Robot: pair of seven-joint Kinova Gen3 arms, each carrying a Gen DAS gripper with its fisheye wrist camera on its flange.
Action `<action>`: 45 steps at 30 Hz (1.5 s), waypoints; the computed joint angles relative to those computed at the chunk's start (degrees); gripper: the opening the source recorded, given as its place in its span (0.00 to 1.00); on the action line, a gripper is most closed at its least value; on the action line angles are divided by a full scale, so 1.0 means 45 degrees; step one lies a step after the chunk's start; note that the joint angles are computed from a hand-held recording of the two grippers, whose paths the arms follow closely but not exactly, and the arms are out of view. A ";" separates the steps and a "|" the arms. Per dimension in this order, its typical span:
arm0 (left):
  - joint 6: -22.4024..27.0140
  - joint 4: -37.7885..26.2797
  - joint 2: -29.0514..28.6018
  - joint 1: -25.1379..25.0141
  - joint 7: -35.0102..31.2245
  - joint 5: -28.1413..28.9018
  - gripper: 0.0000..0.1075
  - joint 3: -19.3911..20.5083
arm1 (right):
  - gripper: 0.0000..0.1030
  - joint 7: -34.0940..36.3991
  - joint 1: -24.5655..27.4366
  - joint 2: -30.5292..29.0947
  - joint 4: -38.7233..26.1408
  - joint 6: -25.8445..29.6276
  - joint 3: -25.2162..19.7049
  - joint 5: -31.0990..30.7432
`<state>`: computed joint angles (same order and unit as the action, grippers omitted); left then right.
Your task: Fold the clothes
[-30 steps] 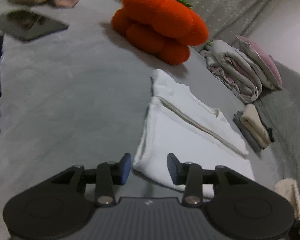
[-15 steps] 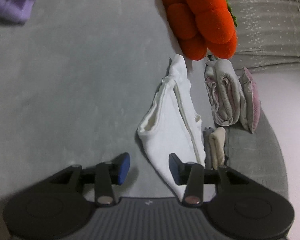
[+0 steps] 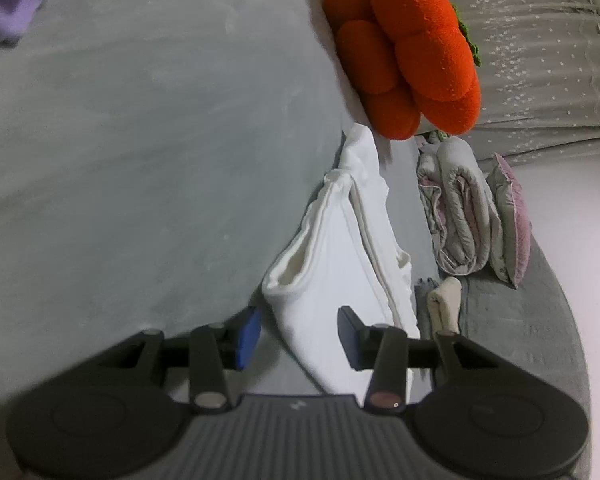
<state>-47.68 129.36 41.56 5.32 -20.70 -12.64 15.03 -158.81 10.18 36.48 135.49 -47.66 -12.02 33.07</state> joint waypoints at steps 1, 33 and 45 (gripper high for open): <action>0.0088 -0.0096 -0.0032 0.0223 -0.0142 0.0272 0.41 -0.0114 | 0.42 0.0226 -0.0165 0.0147 0.0001 -0.0262 0.0073 -0.0330; -0.1556 -0.0368 0.0010 -0.0039 0.0504 -0.0548 0.06 0.0018 | 0.13 0.1457 -0.1087 0.0798 -0.0206 -0.3255 0.0467 -0.1992; -0.0806 -0.2084 -0.0077 -0.0068 0.0911 -0.0750 0.06 -0.0072 | 0.13 0.0906 -0.1225 0.0712 -0.2007 -0.2545 0.0609 -0.1886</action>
